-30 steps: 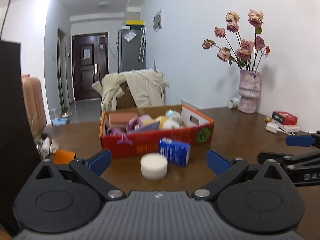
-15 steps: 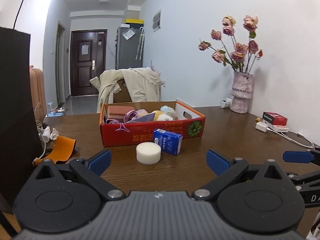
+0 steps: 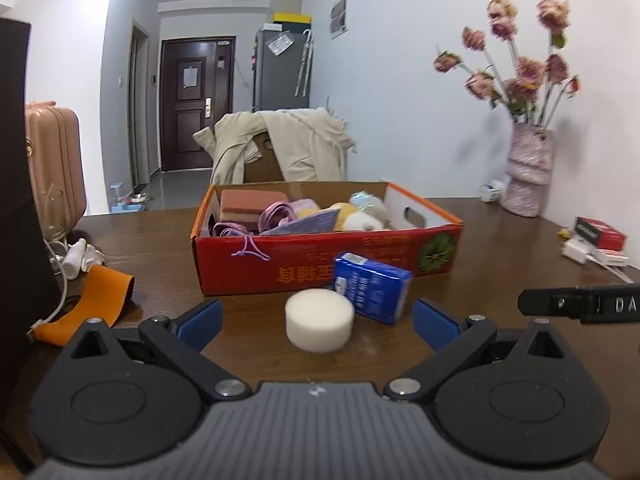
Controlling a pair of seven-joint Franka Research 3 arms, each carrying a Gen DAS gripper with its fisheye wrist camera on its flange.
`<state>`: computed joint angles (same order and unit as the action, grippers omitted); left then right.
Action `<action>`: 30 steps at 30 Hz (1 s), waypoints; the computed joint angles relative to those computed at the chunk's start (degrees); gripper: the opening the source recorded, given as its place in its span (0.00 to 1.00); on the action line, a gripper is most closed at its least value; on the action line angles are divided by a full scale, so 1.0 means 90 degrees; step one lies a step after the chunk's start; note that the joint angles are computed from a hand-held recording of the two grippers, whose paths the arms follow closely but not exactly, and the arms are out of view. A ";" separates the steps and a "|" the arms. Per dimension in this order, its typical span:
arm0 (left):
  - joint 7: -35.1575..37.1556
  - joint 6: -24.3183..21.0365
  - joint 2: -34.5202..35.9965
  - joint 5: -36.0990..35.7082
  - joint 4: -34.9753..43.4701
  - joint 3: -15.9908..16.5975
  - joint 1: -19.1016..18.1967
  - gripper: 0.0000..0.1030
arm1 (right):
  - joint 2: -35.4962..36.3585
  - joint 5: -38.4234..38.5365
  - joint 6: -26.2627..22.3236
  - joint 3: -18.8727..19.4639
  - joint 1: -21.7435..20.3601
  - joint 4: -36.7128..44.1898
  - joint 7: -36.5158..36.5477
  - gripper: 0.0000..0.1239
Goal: Organize soft objects
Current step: 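Move both grippers back toward the white foam pieces, then grasp the white round foam puck with the left gripper while the right grasps the white foam wedge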
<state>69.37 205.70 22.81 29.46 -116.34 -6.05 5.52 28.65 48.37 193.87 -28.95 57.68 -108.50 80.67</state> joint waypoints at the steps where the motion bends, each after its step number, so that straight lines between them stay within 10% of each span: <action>1: 0.0050 -0.0126 0.0118 -0.0127 0.0158 0.0053 -0.0099 1.00 | 0.0089 -0.0144 -0.0135 0.0343 -0.0444 0.0232 0.0058 0.52; 8: 0.0091 -0.0997 0.1062 0.0046 0.1378 -0.0385 0.0139 0.96 | 0.1185 -0.1078 -0.1128 0.1450 -0.2185 0.2113 0.0548 0.48; 17: 0.0613 -0.1674 0.1722 0.0234 0.2032 -0.1850 0.1271 0.62 | 0.2904 -0.1917 -0.2259 0.3669 -0.4130 0.5063 0.0181 0.45; 20: 0.0839 -0.1728 0.1772 0.0188 0.1974 -0.2239 0.1641 0.54 | 0.3303 -0.2306 -0.2598 0.3693 -0.4112 0.5680 0.0407 0.45; 30: 0.0901 -0.1674 0.1666 -0.0087 0.1937 -0.1965 0.1466 0.50 | 0.3646 -0.3597 -0.2659 0.2957 -0.3615 0.6063 0.1534 0.24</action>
<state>77.48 190.64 37.80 28.69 -98.90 -23.73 18.72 61.47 16.00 169.94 -2.34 25.15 -53.94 94.48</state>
